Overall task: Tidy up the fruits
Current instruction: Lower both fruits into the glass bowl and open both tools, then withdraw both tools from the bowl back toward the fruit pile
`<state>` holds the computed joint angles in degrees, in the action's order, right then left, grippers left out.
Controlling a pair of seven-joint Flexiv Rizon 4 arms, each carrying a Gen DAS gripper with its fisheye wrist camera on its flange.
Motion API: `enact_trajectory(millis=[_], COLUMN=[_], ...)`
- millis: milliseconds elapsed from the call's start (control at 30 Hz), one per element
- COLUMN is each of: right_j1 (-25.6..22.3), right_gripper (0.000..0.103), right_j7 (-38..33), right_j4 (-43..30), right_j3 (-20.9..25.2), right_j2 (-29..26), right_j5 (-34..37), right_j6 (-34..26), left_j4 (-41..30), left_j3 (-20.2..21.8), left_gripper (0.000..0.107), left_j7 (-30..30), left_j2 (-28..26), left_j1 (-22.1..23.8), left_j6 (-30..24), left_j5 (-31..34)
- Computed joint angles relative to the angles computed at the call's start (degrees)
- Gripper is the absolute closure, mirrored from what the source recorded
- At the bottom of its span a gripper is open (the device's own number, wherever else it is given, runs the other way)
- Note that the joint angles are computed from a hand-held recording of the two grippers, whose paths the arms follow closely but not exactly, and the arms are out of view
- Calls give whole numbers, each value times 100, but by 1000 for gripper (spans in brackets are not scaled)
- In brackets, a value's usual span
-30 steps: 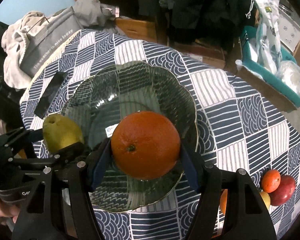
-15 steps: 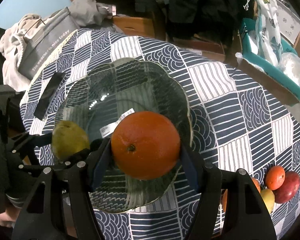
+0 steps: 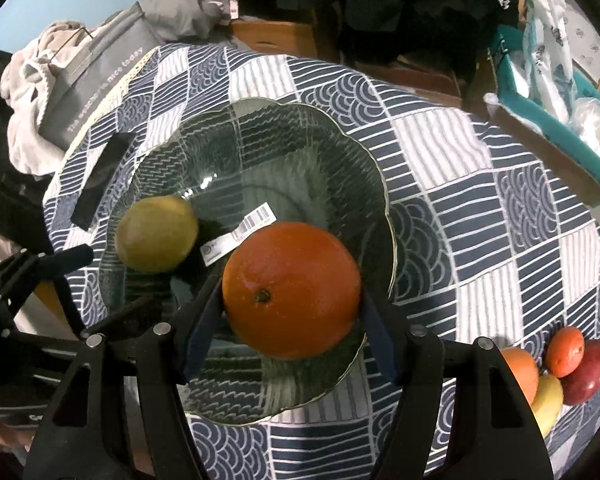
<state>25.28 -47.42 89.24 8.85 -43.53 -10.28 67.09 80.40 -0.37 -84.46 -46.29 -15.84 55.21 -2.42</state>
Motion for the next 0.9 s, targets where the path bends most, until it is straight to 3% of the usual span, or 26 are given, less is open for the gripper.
enact_trajectory(millis=[233, 367, 600, 900], right_j1=[-42, 52, 146, 575], right_gripper=[34, 33, 32, 32], right_j7=[-97, 23, 364, 1261], right_j4=[-93, 105, 363, 1037], right_j3=[109, -54, -281, -985], right_j2=[-40, 73, 313, 916], right_j5=[93, 42, -144, -899], right_j6=[-159, 290, 578, 777], left_j4=[97, 179, 289, 444], left_j3=[18, -27, -53, -205], left_gripper=[17, 17, 17, 17], left_j7=[81, 125, 139, 320], left_j2=[93, 158, 256, 440], left_j1=[-51, -19, -7, -16], left_j6=[80, 171, 316, 590], left_j5=[118, 71, 7, -90])
